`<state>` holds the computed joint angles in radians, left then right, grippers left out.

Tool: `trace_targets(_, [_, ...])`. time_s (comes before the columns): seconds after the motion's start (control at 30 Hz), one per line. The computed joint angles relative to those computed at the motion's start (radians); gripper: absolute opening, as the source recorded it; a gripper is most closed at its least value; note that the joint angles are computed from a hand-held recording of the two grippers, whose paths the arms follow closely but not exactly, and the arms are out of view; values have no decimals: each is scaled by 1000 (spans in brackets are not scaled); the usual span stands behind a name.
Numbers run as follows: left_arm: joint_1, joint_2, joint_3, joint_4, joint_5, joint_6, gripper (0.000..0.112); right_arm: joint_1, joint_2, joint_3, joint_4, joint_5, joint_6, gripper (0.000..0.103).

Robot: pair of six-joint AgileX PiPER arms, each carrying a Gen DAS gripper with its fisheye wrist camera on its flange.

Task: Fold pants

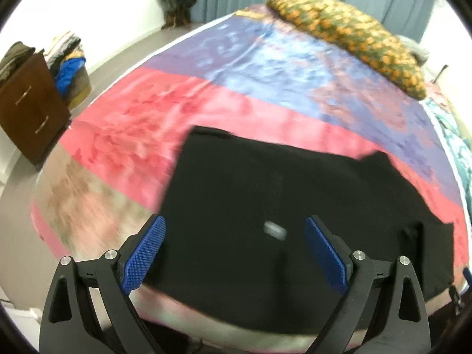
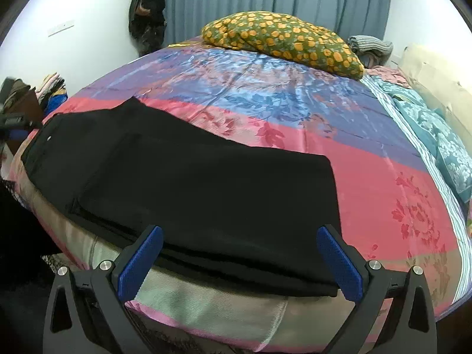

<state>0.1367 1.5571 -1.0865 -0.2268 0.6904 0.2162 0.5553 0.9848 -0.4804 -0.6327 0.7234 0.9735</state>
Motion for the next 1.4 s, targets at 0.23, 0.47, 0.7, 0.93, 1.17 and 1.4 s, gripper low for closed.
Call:
trace_targets(0.23, [93,263,-197,-142,148,140,96,-11,15,6,27,-14,-19,103])
trace_targets(0.47, [138,324,-163,-318,133,302,103,-79,32,9,72,-61,-83,103])
trace_targets(0.7, [97,342,-249,-198,205,191,71,-184,24,12,155,-124,-174,103])
trace_targets(0.93, [34,223,-306,-116,294,-8,20,-251,-5,2,217,-141,-257,103])
trace_targets(1.17, [-260,60,-513,-124,481,-219,19,-323,134,-28,201,-120,-272,103])
trace_targets(1.4, [-760,265,-715,-86,436,-356,56,-364,250,-30,257,-165,-317,103])
